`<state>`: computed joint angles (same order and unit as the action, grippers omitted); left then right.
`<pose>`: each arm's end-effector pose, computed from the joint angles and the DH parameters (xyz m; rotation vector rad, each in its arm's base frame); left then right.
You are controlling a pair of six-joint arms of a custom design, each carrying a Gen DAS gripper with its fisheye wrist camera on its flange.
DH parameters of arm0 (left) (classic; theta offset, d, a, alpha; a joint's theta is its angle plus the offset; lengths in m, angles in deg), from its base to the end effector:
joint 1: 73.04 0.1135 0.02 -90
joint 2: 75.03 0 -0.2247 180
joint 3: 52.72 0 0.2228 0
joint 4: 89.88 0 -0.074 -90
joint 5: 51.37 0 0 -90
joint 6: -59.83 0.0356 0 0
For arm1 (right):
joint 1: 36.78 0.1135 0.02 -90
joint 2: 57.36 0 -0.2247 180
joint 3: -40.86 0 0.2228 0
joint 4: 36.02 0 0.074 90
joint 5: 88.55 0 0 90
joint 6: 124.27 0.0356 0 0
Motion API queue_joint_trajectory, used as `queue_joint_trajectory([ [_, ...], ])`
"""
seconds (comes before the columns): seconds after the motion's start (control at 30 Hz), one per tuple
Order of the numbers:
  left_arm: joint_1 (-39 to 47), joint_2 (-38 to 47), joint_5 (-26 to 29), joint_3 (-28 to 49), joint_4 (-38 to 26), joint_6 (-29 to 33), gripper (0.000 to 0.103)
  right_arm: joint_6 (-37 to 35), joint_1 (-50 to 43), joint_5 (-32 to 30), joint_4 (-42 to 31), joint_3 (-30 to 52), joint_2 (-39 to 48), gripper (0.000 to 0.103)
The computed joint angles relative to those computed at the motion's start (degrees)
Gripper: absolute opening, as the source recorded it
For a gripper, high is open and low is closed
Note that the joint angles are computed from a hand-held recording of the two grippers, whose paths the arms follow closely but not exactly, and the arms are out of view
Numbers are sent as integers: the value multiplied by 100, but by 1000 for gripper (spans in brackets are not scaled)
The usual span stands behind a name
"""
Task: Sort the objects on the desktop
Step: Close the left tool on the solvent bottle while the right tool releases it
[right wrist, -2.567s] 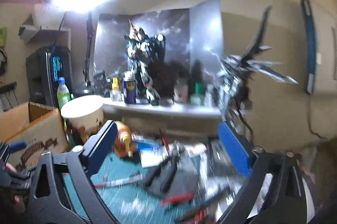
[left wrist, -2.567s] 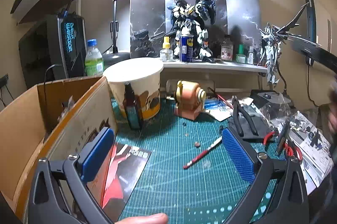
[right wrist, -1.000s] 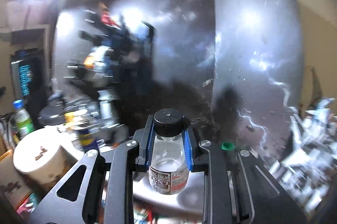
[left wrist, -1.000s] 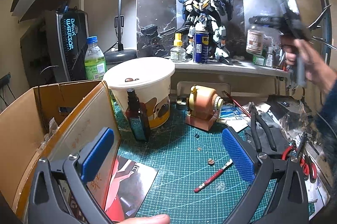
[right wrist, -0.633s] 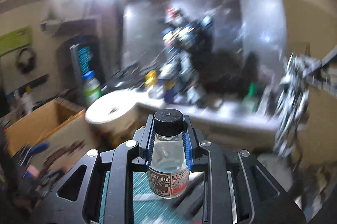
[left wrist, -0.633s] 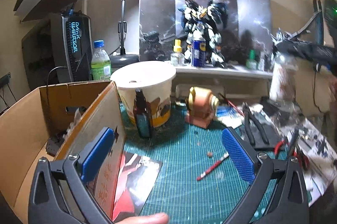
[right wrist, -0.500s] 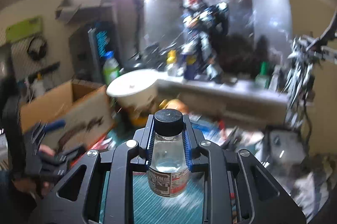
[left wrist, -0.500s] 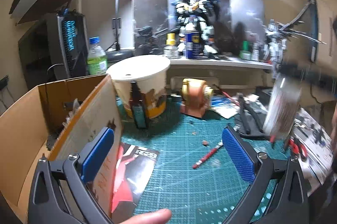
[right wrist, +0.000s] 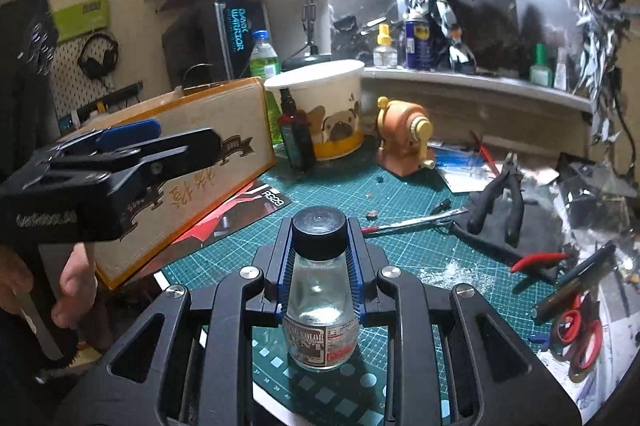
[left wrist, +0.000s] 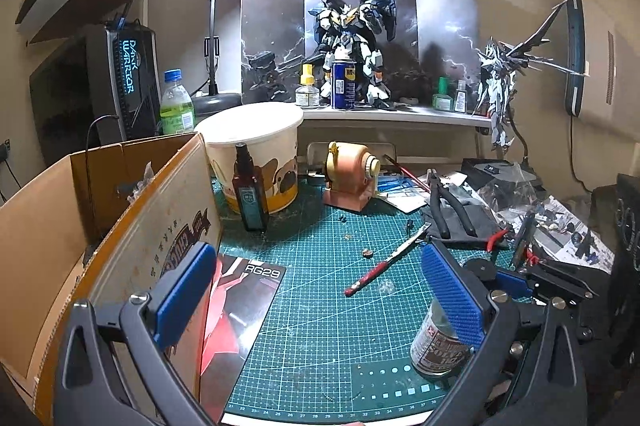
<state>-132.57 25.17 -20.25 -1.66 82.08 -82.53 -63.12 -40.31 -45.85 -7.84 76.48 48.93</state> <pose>0.1559 -0.2049 0.0885 -0.2063 2.0125 0.1438 0.2303 0.0120 0.0526 -0.8416 1.9292 0.6156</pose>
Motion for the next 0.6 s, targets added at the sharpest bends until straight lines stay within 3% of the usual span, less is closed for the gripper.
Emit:
queue_joint_trajectory([
  [0.13, -20, 10, 12, -28, 34, -32, 103, -56, -93, -35, 847, -403, 252, 23],
  [0.23, -26, 26, 31, -10, 28, -17, 103, -153, -137, -7, 946, -565, 174, 23],
  [0.4, -42, 43, 33, 7, 18, -19, 103, -370, -373, -248, 385, -511, -71, 24],
  [0.53, -25, 25, 60, -17, 33, -18, 103, -505, -872, -780, -102, -486, -382, 34],
  [0.6, -17, -4, 70, -39, 47, -9, 103, -636, -1144, -1038, -725, -415, -730, 37],
])
